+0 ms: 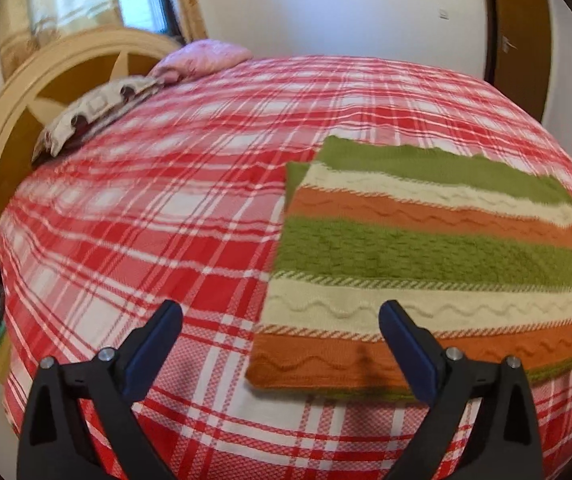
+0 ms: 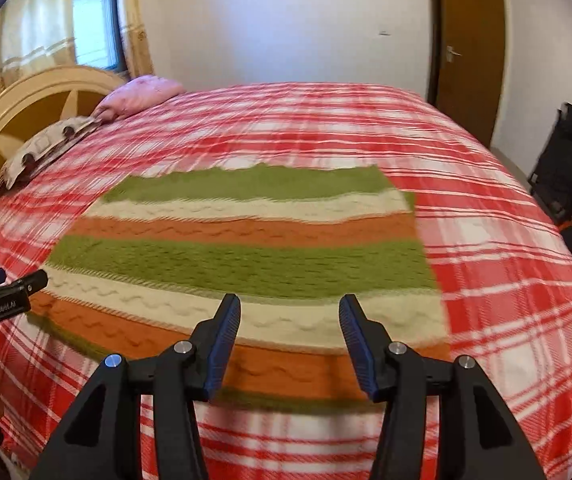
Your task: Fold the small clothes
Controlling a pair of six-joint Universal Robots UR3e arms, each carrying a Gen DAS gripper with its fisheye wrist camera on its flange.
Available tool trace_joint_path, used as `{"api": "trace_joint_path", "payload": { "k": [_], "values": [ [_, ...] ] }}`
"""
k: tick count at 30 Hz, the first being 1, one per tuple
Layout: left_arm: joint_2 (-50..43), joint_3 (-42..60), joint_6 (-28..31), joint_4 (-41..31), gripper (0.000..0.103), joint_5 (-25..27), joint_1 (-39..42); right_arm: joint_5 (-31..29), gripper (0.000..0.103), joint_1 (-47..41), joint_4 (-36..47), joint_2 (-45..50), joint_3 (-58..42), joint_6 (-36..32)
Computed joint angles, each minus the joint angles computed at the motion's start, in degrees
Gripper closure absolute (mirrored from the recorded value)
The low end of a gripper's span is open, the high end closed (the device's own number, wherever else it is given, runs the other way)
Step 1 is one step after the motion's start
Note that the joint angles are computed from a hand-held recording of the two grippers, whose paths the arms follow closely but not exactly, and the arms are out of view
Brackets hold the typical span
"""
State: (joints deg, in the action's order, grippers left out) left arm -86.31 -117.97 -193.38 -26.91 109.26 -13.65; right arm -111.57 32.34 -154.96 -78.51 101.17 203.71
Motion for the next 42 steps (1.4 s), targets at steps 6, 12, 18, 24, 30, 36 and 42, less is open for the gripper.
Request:
{"api": "trace_joint_path", "payload": {
  "k": [6, 12, 18, 24, 30, 36, 42],
  "values": [
    [2.82, -2.89, -0.99, -2.6, 0.002, -7.6, 6.61, 2.96, 0.05, 1.85, 1.42, 7.32, -4.66, -1.7],
    [10.67, -12.07, -0.21, -0.61, 0.007, -24.82, 17.33, 5.87, 0.05, 0.33, -0.42, 5.62, -1.49, -1.64],
    [19.64, -18.47, -1.06, 0.62, 0.009, -34.31, 23.48, 5.78, 0.05, 0.21, -2.05, 5.19, 0.33, -0.6],
    [16.38, -19.97, -4.85, 5.0, 0.012, -35.49, 22.52, 6.03, 0.05, 0.12, -2.16, 5.21, 0.35, -1.13],
    [7.16, -12.96, -8.02, 6.6, 0.042, -30.06, 14.81, 5.37, 0.05, 0.49, -2.09, 5.53, 0.15, -1.27],
    [6.43, -12.28, -9.94, 6.94, 0.081, -35.26, 18.81, 6.51, 0.05, -0.12, -0.36, 4.92, -0.37, -1.85],
    [7.6, -13.59, -7.62, 14.32, 0.082, -28.97, 12.75, 10.23, 0.05, -2.66, -1.58, 0.92, 0.8, 0.81]
  ]
}}
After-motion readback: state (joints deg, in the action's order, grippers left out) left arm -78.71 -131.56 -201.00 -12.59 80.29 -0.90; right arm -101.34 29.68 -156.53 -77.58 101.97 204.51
